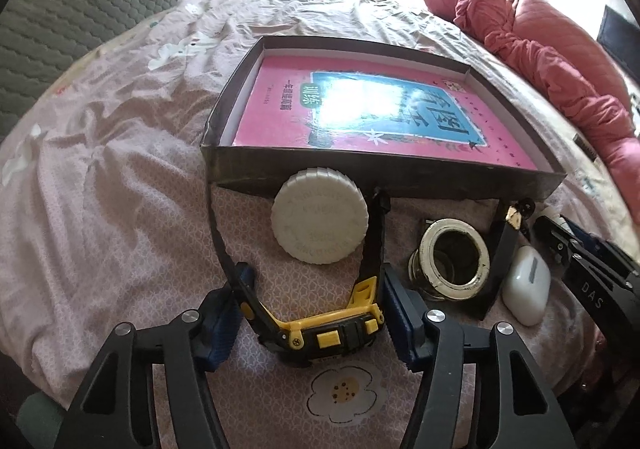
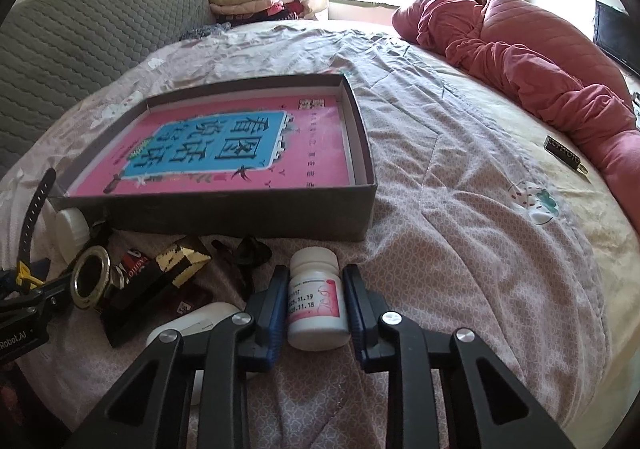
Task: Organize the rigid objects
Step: 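Grasp the black-and-yellow watch with the left gripper while the right grasps the white pill bottle, then carry the watch with the left gripper over the grey box while the right carries the pill bottle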
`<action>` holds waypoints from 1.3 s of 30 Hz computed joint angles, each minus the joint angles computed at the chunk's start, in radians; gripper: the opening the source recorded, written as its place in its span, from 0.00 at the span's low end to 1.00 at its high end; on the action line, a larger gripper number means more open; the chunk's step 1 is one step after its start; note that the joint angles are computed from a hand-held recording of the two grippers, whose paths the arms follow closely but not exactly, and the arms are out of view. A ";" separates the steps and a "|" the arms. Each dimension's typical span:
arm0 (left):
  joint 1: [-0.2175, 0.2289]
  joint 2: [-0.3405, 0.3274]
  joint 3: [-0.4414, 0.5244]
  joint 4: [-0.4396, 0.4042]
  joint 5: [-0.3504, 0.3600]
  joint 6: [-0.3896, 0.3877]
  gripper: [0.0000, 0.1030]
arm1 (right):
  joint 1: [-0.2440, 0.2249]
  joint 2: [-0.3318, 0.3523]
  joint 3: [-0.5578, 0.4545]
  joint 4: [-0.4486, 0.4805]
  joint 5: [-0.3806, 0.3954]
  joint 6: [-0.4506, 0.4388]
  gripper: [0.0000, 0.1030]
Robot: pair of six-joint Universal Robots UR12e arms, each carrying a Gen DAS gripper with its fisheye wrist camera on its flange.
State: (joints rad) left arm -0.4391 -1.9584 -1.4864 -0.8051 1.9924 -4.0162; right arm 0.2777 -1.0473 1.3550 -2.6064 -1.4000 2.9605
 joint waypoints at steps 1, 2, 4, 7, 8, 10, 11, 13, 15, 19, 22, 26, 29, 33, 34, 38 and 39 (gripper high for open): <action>0.003 0.006 -0.012 0.021 -0.013 -0.007 0.61 | -0.003 -0.001 0.002 -0.005 0.012 0.005 0.27; 0.007 0.014 -0.026 0.049 -0.028 -0.019 0.61 | -0.006 -0.002 0.003 -0.009 0.022 0.011 0.27; 0.013 0.026 -0.049 0.090 -0.053 -0.041 0.60 | -0.009 -0.004 0.005 -0.014 0.037 0.017 0.26; 0.013 0.034 -0.063 0.121 -0.061 -0.057 0.60 | -0.013 -0.008 0.013 -0.036 0.052 0.025 0.26; 0.012 0.038 -0.068 0.130 -0.064 -0.061 0.60 | -0.014 -0.010 0.016 -0.046 0.057 0.028 0.26; 0.009 0.042 -0.070 0.137 -0.061 -0.063 0.60 | -0.017 -0.013 0.022 -0.065 0.069 0.032 0.26; 0.007 0.044 -0.071 0.143 -0.060 -0.061 0.60 | -0.019 -0.014 0.024 -0.073 0.075 0.033 0.26; 0.003 0.047 -0.073 0.159 -0.051 -0.055 0.60 | -0.021 -0.016 0.028 -0.092 0.083 0.035 0.26; -0.002 0.049 -0.071 0.168 -0.037 -0.044 0.60 | -0.023 -0.018 0.032 -0.111 0.098 0.039 0.26; -0.005 0.052 -0.071 0.189 -0.022 -0.039 0.60 | -0.028 -0.020 0.037 -0.133 0.117 0.049 0.26; -0.006 0.052 -0.069 0.199 -0.015 -0.036 0.60 | -0.029 -0.022 0.041 -0.157 0.124 0.055 0.26; -0.007 0.049 -0.062 0.210 -0.001 -0.032 0.60 | -0.031 -0.022 0.045 -0.199 0.142 0.059 0.26; -0.005 0.046 -0.053 0.213 0.006 -0.027 0.60 | -0.027 -0.015 0.037 -0.225 0.135 0.052 0.26; 0.000 0.041 -0.042 0.221 0.014 -0.027 0.60 | -0.024 0.000 0.017 -0.233 0.137 0.050 0.26; 0.001 0.040 -0.039 0.224 0.016 -0.026 0.60 | -0.024 0.004 0.013 -0.236 0.139 0.054 0.26; 0.010 0.035 -0.029 0.232 0.027 -0.026 0.60 | -0.024 0.011 0.004 -0.249 0.149 0.064 0.26; 0.011 0.033 -0.026 0.231 0.032 -0.027 0.60 | -0.024 0.014 -0.001 -0.249 0.153 0.065 0.26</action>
